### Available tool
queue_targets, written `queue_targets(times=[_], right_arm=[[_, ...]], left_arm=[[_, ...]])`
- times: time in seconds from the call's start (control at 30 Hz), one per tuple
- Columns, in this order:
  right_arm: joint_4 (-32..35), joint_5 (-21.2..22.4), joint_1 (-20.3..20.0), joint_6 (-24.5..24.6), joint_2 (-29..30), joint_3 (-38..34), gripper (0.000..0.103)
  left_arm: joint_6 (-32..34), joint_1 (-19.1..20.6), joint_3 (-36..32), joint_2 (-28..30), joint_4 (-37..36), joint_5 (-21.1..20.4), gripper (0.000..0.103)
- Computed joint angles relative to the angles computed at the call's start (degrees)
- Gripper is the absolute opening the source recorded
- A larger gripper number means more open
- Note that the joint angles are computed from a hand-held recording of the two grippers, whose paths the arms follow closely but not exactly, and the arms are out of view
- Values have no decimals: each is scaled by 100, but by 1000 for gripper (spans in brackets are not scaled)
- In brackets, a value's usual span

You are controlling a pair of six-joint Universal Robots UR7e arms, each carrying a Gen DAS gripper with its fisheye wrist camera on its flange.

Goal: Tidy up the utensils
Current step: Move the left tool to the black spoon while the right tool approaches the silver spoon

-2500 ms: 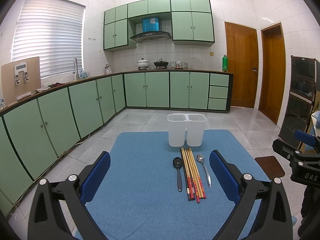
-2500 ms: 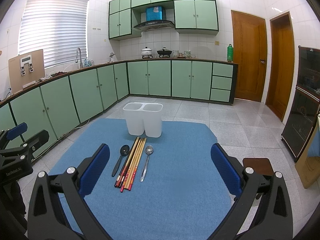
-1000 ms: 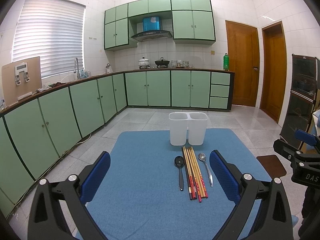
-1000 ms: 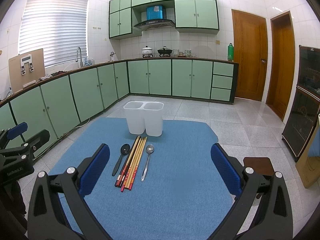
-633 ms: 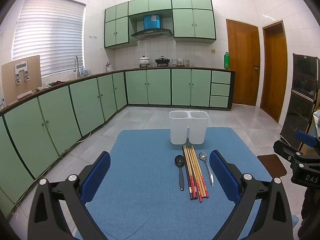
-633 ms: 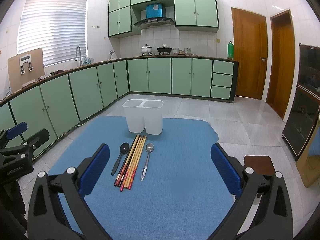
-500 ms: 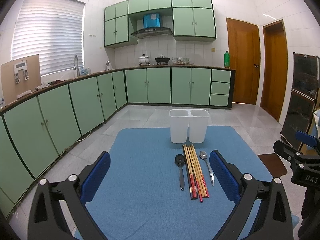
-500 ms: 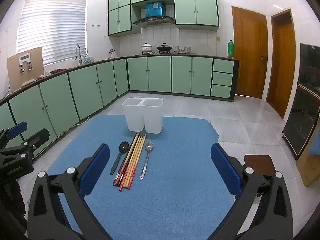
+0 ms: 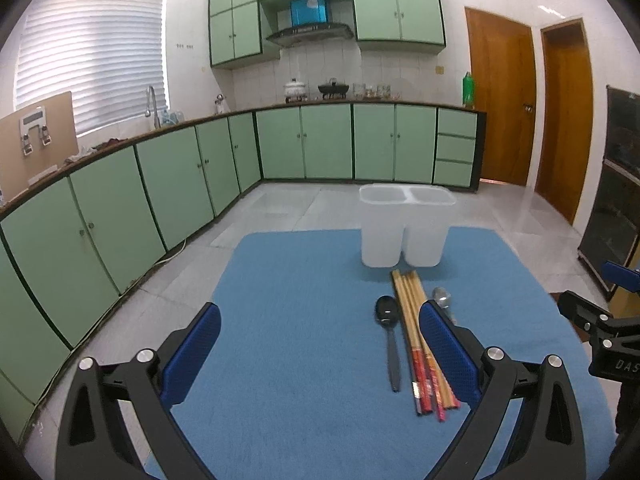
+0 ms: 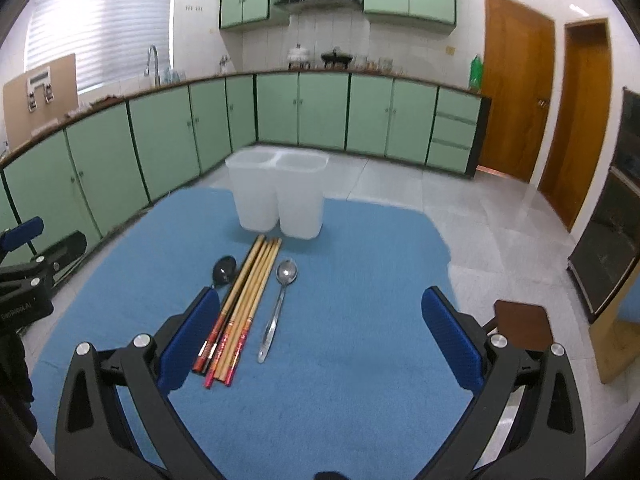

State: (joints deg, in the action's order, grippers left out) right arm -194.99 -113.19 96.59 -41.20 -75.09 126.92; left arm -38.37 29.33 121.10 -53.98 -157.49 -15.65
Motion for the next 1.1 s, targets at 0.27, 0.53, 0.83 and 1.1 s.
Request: queue_targets(times=[0.27,0.53,0.83,1.1], right_arm=[[1001,60,-318,463,871,-976,98],[1354,-153,-392,506,1647,-1703,82],[1740,-333,-433,677,2050,-2144,70],[1688,-433,-380,621,2297,-2364,55]], left_arm=[[1020,785,-569,579,-783,-379,97],[1446,1331,-1222,1069,-838,-761,97],[1573,1634,-1497,1281,-891,-911,97],[1447,1735,-1541,1263,-674,-928,97]])
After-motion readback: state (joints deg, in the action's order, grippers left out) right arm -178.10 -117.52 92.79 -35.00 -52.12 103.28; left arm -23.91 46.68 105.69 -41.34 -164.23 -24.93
